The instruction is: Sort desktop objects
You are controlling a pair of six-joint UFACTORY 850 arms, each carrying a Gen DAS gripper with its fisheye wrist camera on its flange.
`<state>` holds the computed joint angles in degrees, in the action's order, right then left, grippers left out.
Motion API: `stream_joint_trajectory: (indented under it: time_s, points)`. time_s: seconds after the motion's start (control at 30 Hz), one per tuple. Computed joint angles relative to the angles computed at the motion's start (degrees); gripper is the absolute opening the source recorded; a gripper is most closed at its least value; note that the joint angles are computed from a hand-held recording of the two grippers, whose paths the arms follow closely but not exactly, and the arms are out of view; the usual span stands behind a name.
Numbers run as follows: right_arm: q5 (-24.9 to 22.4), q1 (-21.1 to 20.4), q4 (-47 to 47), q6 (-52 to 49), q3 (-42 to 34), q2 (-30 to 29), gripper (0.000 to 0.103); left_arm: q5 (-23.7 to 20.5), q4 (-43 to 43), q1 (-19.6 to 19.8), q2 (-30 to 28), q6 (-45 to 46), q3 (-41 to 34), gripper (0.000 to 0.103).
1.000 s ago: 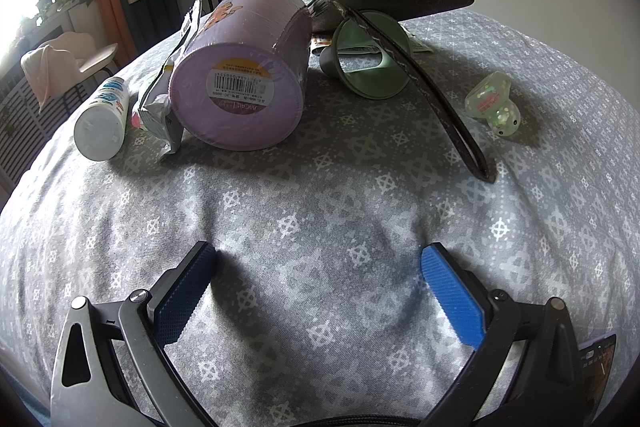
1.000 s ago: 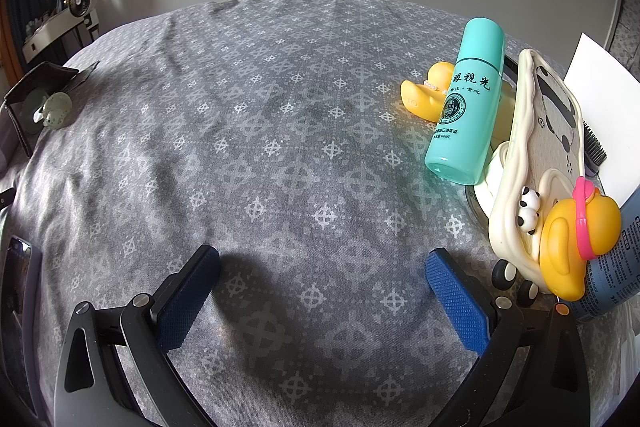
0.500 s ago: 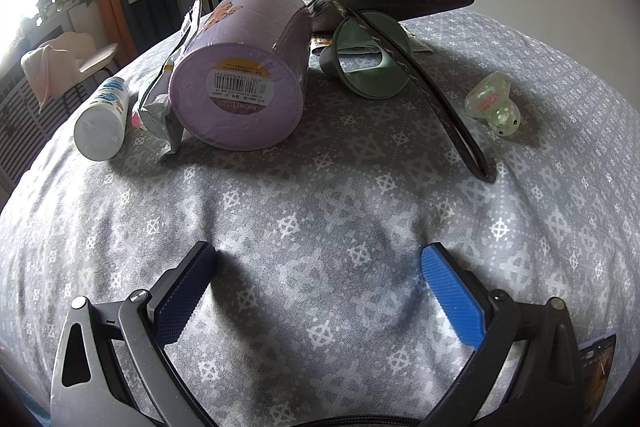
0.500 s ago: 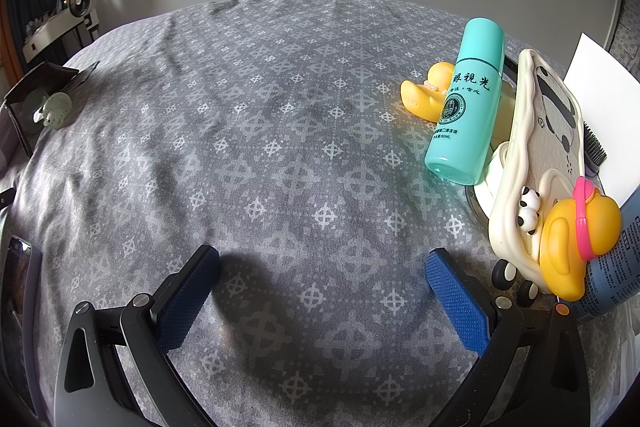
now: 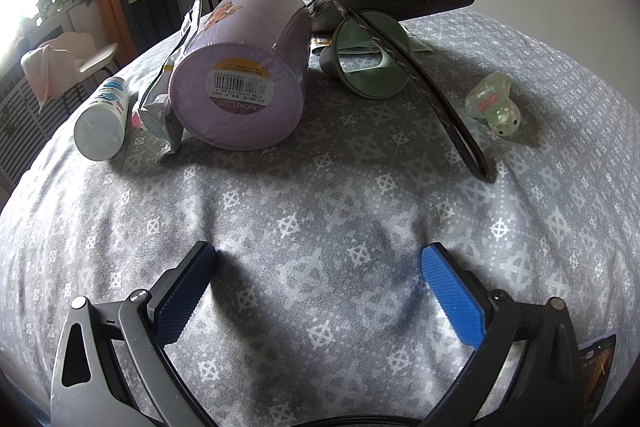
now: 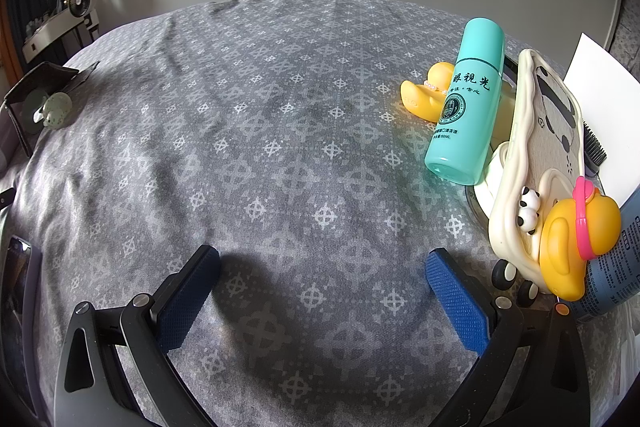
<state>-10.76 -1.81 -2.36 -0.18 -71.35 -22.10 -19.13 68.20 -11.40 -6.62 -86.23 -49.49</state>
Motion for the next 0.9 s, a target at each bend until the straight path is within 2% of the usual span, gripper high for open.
stream_joint_trajectory:
  time_s: [0.9]
  points:
    - [0.0,0.0,0.0,0.0,0.0,0.0,0.103,0.0,0.3,0.0,-0.7,-0.4,-0.6,0.103]
